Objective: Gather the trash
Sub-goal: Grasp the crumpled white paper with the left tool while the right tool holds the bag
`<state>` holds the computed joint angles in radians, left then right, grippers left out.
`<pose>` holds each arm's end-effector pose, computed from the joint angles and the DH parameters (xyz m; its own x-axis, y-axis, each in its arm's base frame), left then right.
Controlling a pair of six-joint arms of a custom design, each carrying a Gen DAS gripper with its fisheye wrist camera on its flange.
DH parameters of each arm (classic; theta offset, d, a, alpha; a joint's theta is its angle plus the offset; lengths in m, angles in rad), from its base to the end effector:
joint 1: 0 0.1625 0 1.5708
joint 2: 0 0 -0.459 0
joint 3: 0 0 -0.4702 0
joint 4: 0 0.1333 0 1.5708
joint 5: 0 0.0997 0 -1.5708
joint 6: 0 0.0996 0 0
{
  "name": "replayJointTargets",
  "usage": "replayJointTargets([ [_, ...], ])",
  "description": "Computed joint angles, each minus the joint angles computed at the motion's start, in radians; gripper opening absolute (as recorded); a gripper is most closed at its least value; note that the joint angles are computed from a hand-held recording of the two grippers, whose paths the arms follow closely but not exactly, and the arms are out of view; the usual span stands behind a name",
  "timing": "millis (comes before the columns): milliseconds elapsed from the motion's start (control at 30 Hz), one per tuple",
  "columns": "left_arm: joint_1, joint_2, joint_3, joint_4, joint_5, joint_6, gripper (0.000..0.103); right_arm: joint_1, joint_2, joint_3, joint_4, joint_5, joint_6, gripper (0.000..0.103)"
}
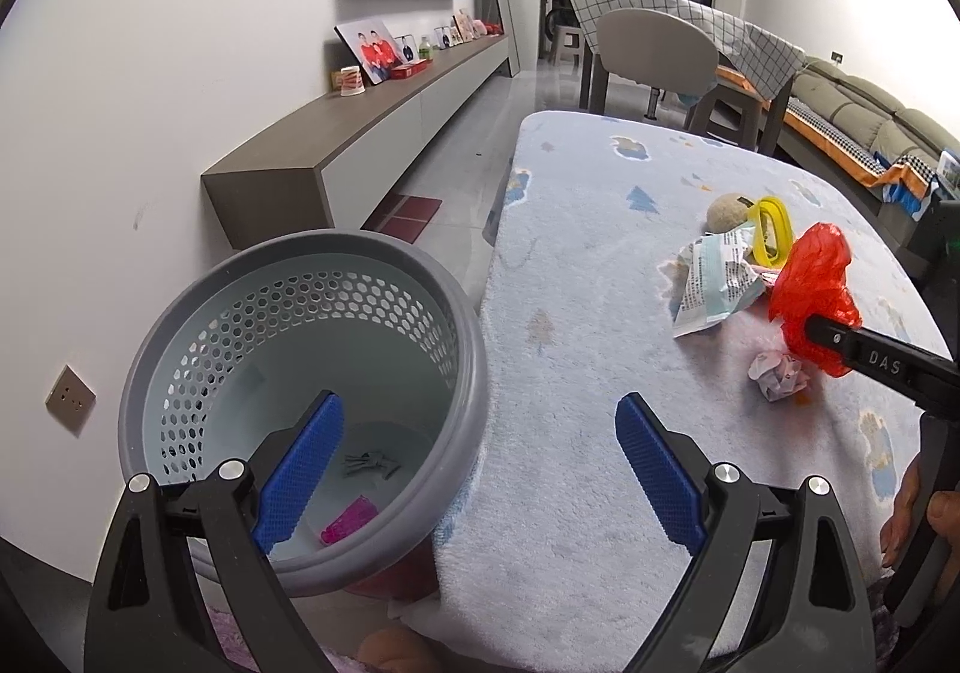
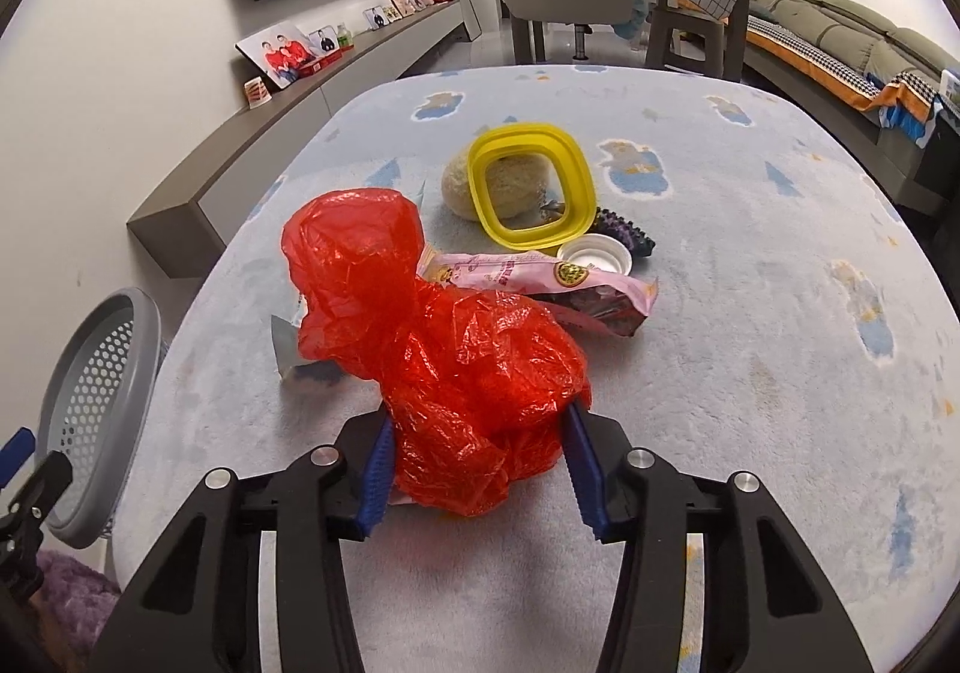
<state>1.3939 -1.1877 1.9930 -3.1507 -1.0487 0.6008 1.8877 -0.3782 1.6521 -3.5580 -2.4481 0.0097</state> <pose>0.0694 -0.6514 0.2572 -0.6834 0.2403 -0.6894 0.6208 0.6882 -0.3755 0.2662 -0.6296 -0.1006 -0.7665 0.2859 0.5752 -0.2282 0.7158 -0.6599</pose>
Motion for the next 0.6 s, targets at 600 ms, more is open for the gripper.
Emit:
replayJointTargets([
  [600,-0.096,0.04,0.06,0.034,0.011,-0.004,0.091,0.002,-0.142,0.238,-0.18,0.002,0.073,0.047],
])
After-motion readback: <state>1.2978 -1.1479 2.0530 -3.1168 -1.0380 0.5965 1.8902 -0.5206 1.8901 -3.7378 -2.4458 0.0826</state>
